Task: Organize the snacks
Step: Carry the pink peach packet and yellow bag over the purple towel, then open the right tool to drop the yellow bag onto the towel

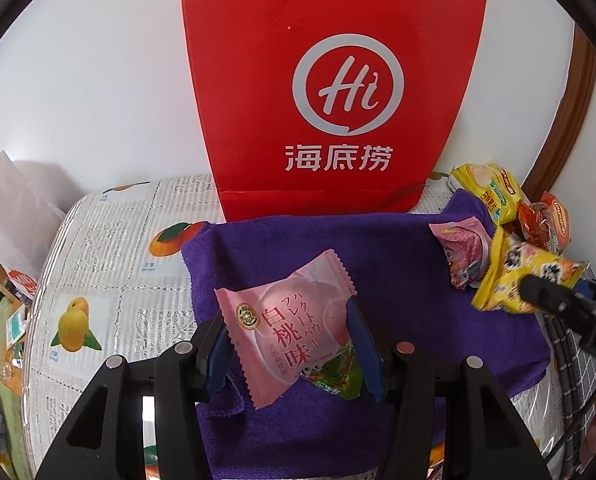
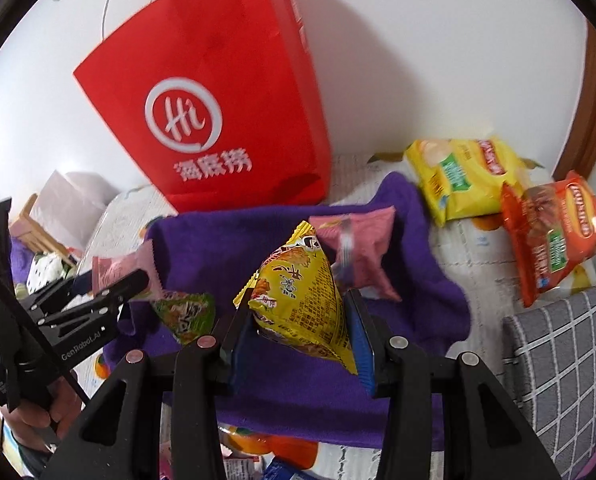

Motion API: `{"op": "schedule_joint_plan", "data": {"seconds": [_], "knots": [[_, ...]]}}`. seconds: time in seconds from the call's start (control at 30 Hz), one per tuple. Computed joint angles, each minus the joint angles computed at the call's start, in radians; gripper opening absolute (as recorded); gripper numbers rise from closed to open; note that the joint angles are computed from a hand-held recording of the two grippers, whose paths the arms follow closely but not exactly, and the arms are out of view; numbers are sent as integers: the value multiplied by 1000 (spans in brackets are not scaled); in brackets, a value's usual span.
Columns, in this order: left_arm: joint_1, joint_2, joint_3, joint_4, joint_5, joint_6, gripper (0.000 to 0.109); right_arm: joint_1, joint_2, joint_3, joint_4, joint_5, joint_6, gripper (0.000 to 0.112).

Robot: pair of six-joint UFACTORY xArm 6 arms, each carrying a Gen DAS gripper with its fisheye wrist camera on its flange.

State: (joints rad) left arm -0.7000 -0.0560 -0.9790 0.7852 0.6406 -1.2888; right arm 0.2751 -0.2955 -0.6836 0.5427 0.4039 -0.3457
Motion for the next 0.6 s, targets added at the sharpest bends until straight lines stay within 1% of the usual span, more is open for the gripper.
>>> {"op": "schedule_joint_plan", "data": {"seconds": [0.07,0.23,0.47,0.6], "knots": [[0,0,1,0,-3,1,52,8,6,0,-31,-4,21,43],[2,0,2,-2,-6,-1,52,22,17,-5,-53,9,23,43],[3,-5,3,0,-1,-10,52,46,37,-16,-22,35,-20,43],[3,-12,7,7,0,-23,52,56,55,-19,-72,27,26,43]]}}
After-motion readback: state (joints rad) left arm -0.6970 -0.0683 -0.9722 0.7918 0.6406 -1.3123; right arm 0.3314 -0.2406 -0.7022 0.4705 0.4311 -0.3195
